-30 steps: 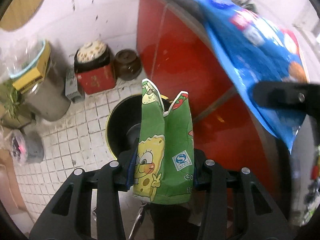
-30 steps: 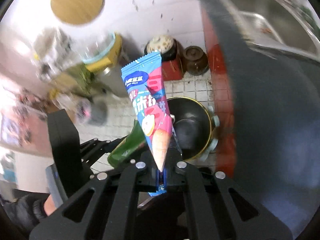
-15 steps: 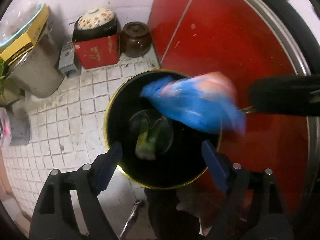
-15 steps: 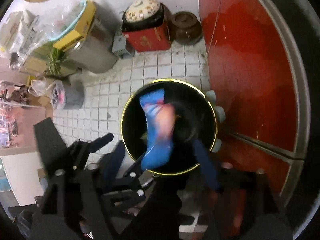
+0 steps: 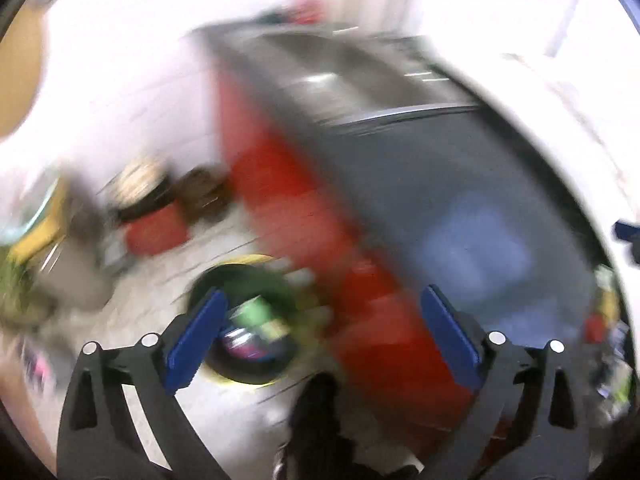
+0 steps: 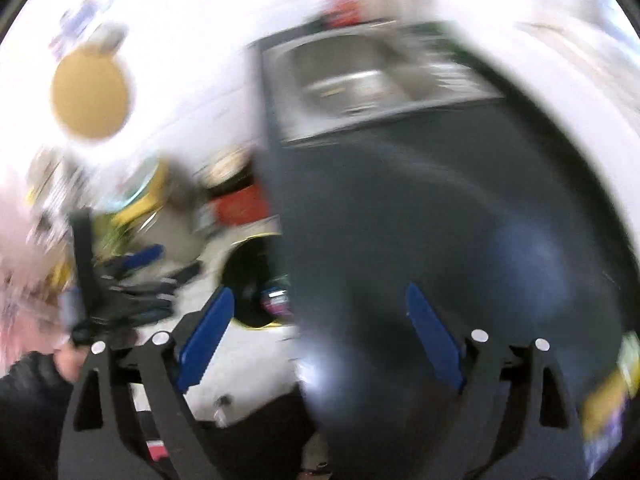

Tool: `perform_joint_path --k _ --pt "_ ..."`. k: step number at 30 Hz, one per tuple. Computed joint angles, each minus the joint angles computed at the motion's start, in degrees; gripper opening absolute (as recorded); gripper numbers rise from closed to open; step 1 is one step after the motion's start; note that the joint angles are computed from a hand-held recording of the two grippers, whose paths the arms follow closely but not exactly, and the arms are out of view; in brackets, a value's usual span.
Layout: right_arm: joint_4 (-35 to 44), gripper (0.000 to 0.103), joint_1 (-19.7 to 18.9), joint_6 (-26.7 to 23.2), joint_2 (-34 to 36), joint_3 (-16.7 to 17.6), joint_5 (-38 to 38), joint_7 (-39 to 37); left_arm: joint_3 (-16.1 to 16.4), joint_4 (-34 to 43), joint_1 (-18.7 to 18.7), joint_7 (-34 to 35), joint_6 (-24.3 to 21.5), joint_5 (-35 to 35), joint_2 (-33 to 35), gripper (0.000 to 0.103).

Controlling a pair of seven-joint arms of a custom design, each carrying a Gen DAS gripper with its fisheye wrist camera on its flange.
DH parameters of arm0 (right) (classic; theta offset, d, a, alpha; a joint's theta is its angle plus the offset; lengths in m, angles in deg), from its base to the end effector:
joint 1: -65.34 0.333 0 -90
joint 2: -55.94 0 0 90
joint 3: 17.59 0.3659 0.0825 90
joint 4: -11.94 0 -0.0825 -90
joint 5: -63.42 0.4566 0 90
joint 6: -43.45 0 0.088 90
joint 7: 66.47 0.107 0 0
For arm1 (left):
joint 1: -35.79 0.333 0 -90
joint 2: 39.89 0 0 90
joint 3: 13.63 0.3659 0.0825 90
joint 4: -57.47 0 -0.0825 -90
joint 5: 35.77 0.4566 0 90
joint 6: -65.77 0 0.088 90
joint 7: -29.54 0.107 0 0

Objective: Collect trash
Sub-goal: 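Carry both items to the floor bin and open both tools to drop them, then grasp the yellow sponge with left tool while right tool grasps the green drink carton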

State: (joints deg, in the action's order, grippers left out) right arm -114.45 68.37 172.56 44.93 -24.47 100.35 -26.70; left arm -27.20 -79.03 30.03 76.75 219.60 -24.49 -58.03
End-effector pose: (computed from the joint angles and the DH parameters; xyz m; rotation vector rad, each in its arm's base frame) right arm 0.5721 -0.0247 0.5082 -2.1476 1.3440 -0.0510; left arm 0.5057 -0.1920 0.5201 -2.1262 1.6550 -0.7435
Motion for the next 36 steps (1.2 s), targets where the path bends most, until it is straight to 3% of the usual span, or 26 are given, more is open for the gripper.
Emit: perform_joint_path --k 2,5,10,17,24,29,36 --pt "-1.4 0.085 -3.8 2.0 -2.6 -2.5 -2.5 4.0 -0.3 6.2 -3.9 5.5 0.9 -2.5 4.4 0.096" --pt "-3.3 0.085 -9.3 5.1 -5.1 -5.9 -5.5 10.2 -0.2 17.0 -11.1 19.8 2.0 -12.3 13.0 0.096" --pt "-5.6 0.085 -17.2 9.6 -6.6 -10.7 -9.3 18.3 -5.1 34.0 -16.1 37.3 -2.2 -21.3 25.9 0.096" --pt "-7.9 0.085 -24.7 12.6 -7.0 -15.0 -11.9 22.8 -6.4 48.1 -21.9 41.5 -10.5 -14.7 36.1 0.096" --pt "-8.2 0.085 -26.1 12.1 -5.6 -15.9 -10.5 22.8 -5.3 54.3 -24.8 42.2 -14.9 -10.9 41.6 0.096" --pt "-4.9 0.084 -27.0 11.1 0.3 -16.7 -8.8 18.0 -4.0 64.5 -27.4 42.6 -19.9 -8.0 49.9 0.096" --pt "-0.5 0.084 -32.8 7.5 11.1 -15.4 -11.5 11.8 -1.9 82.8 -31.5 44.6 -29.1 -6.1 63.8 0.096"
